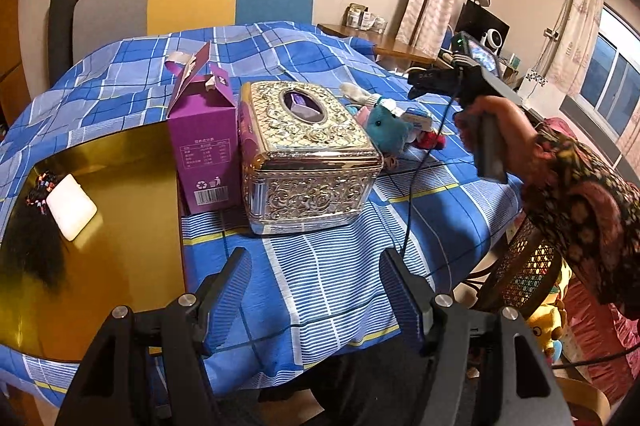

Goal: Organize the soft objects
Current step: 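Grasp the blue Tempo tissue pack with the right tool, then grasp the blue plush toy with the left tool while the right tool holds the Tempo pack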

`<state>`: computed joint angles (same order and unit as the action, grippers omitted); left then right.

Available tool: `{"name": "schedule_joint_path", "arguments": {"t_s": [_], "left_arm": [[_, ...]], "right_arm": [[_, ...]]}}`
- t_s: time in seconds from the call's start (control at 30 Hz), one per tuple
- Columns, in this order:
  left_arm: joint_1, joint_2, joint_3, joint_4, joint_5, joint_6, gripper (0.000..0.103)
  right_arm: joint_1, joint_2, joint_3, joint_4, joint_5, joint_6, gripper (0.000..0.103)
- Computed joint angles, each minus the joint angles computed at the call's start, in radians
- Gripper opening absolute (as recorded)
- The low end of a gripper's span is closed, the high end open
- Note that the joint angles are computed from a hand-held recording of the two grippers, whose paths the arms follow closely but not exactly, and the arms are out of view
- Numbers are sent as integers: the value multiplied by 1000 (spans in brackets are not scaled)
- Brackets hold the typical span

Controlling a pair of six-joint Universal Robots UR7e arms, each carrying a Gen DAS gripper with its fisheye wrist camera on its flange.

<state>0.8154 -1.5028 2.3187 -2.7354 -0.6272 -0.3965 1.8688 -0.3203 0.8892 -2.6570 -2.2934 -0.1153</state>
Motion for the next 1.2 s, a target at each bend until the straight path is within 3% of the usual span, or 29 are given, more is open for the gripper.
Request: {"name": "schedule_joint_path", "arguments": {"t_s": [0.2,0.27,0.47,0.7,0.9,1.2], "left_arm": [[10,9,-14,18,1,-13,67],[14,18,-21,15,-5,-7,67],[14,42,-34,17,2,10,67],[20,88,-75,-14,-28,51,67],[22,182,-161,-44,-48,123,67],[65,389,-407,-11,-87,234,67]], "right_arm": [[-16,58,-115,156,22,59,84],[-16,60,-117,170,17,45,75],[-31,13,-45,161,48,8,63],[-51,-91,91,115,84,-59,60],[-90,-156,177,52,159,-64,60],[-129,-198,212,55,308,35,59]]}}
